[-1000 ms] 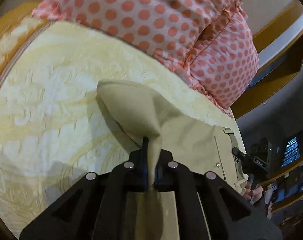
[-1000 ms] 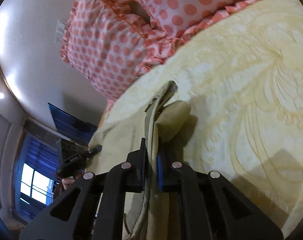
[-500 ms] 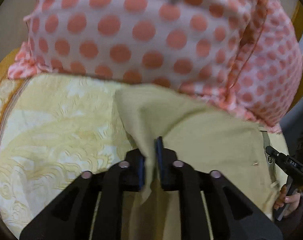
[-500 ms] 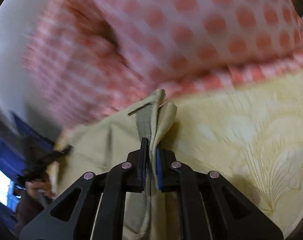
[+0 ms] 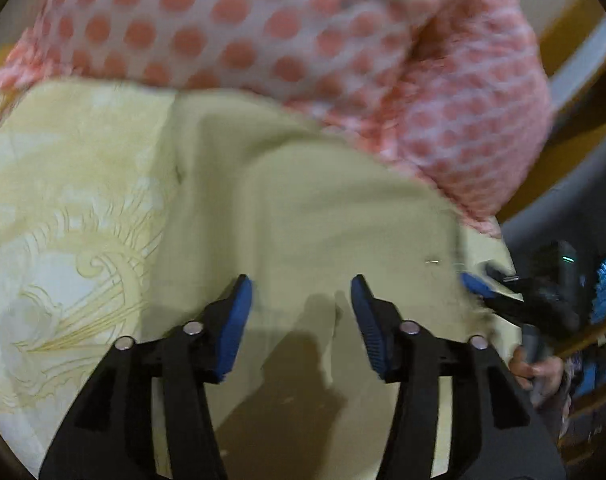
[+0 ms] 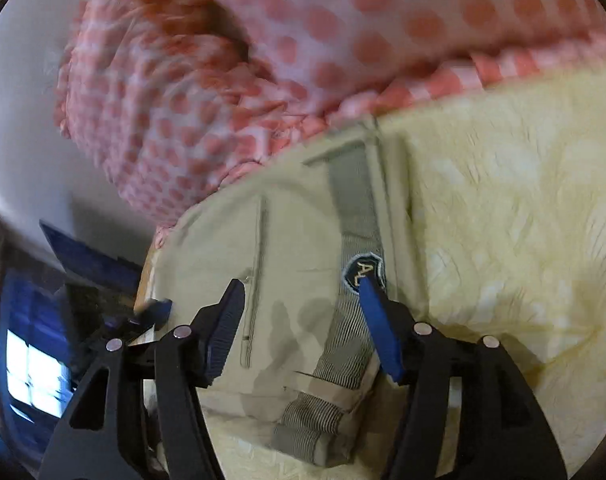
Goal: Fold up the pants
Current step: 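Open both tools and release the folded pants onto the bed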
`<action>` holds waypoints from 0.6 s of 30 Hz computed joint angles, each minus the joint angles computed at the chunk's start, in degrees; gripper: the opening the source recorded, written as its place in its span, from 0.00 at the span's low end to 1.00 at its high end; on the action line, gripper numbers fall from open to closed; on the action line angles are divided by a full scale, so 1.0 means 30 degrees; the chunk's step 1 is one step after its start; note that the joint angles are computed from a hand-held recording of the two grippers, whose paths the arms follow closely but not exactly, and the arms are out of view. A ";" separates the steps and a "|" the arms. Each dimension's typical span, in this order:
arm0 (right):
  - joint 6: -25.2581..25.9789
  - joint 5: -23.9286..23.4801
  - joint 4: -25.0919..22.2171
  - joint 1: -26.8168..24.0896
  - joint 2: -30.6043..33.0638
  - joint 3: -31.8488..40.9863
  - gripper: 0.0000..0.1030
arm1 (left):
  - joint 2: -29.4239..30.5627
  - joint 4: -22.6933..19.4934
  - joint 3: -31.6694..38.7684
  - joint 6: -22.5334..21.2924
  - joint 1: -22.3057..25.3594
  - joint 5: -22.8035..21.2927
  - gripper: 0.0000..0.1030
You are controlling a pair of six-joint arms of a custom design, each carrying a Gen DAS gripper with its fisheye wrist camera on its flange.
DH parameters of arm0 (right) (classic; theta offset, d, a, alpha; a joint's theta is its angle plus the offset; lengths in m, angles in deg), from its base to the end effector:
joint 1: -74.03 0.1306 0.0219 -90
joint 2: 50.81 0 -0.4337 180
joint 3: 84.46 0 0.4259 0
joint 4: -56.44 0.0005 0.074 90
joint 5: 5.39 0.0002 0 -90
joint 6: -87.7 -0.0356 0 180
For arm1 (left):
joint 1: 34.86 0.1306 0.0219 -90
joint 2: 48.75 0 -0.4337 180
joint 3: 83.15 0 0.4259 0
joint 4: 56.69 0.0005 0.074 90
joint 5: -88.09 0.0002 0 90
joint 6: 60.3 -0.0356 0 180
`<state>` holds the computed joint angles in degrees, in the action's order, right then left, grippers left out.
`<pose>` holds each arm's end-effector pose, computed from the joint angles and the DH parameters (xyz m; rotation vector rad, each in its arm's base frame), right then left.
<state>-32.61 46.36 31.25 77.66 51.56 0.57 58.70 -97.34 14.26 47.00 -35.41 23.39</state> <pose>0.5938 0.0593 0.3582 0.1914 2.3425 1.0688 0.6383 -0.0218 0.3878 -0.1624 2.4511 -0.6786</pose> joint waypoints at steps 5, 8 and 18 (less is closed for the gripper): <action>0.1091 0.6196 -0.2439 0.0978 -0.1959 -0.0616 0.80 | -0.1419 -0.0099 -0.0982 -0.0302 -0.0367 -0.3436 0.62; 0.2894 0.8949 -0.1372 0.1959 -0.4267 -0.2832 0.93 | -0.4147 0.1585 -0.3785 -0.1777 -0.0755 -0.5661 0.81; 0.6253 1.7123 0.2842 0.7650 -0.8429 -0.9423 0.99 | -1.0770 0.4342 -1.1803 -0.1724 -0.4207 -1.1574 0.98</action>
